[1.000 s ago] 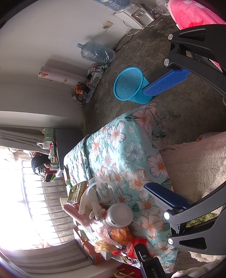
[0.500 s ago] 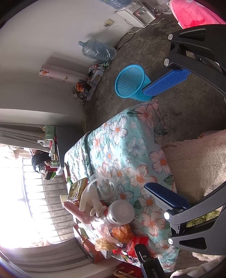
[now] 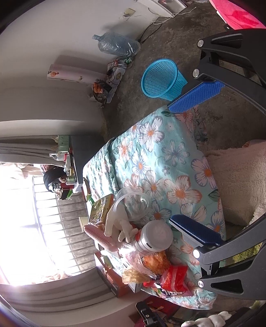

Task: Collect trash
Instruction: 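Grasp the crumpled tan paper with the left tool while the right tool grasps a clear plastic bag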

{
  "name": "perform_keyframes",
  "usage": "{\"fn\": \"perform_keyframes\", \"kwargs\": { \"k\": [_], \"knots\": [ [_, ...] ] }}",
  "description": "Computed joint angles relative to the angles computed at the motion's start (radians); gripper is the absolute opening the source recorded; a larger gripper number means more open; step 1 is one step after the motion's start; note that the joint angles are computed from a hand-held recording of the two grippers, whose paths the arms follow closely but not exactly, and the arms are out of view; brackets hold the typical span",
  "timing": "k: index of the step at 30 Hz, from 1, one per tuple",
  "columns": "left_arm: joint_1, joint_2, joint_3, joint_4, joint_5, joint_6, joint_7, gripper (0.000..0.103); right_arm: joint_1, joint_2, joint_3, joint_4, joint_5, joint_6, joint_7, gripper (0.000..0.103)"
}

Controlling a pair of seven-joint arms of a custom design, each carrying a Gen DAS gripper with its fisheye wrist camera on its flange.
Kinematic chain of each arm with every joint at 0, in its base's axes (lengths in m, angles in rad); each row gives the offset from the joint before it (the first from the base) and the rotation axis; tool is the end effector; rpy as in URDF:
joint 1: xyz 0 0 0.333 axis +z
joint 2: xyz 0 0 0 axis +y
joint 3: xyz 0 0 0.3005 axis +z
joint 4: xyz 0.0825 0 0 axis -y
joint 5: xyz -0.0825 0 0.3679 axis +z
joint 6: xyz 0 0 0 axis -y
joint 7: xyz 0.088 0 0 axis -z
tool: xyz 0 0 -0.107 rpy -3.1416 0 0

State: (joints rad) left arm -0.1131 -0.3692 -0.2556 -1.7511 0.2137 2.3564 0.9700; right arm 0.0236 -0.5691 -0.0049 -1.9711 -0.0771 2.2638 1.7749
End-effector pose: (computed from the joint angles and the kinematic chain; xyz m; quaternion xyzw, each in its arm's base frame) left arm 0.4156 -0.1952 0.7995 -0.6586 0.5793 -0.3939 0.2747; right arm 0.3949 0.0045 0.7709 -0.5874 0.6925 -0.2885 0.3037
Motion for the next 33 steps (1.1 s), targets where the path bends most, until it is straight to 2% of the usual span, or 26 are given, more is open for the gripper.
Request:
{"fn": "perform_keyframes", "kwargs": {
  "k": [4,6,7,8,10,14,16,17,19,25,29,33],
  "knots": [
    [0.018,0.043,0.020,0.035,0.017,0.019,0.030,0.093,0.012,0.038,-0.008,0.029,0.025,-0.006,-0.004,0.097],
    [0.012,0.084,0.036,0.070,-0.001,0.013,0.076,0.086,0.023,0.061,-0.014,0.048,0.046,-0.012,-0.010,0.097],
    [0.002,0.109,0.052,0.092,-0.036,0.002,0.116,0.080,0.030,0.073,-0.020,0.058,0.060,-0.013,-0.015,0.097],
    [-0.006,0.136,0.067,0.117,-0.075,-0.014,0.151,0.078,0.038,0.084,-0.026,0.068,0.078,-0.011,-0.023,0.097],
    [-0.008,0.190,0.080,0.167,-0.121,-0.049,0.187,0.077,0.062,0.109,-0.046,0.092,0.133,-0.007,-0.048,0.097],
    [-0.003,0.290,0.079,0.263,-0.124,-0.131,0.209,0.076,0.124,0.169,-0.094,0.159,0.294,-0.007,-0.139,0.097],
    [-0.002,0.335,0.080,0.310,-0.117,-0.173,0.214,0.065,0.149,0.210,-0.111,0.206,0.380,-0.016,-0.194,0.097],
    [-0.002,0.351,0.082,0.325,-0.123,-0.187,0.220,0.064,0.158,0.229,-0.116,0.229,0.418,-0.025,-0.221,0.095],
    [-0.001,0.372,0.087,0.344,-0.124,-0.207,0.222,0.054,0.167,0.276,-0.115,0.285,0.478,-0.053,-0.260,0.093],
    [0.007,0.370,0.097,0.324,-0.179,-0.199,0.252,0.033,0.150,0.417,-0.092,0.455,0.607,-0.175,-0.309,0.083],
    [0.011,0.346,0.099,0.288,-0.215,-0.164,0.288,0.019,0.136,0.451,-0.046,0.507,0.568,-0.199,-0.341,0.075],
    [0.015,0.307,0.104,0.246,-0.247,-0.122,0.303,0.009,0.157,0.406,0.020,0.455,0.353,-0.104,-0.486,0.075]
  ]
}}
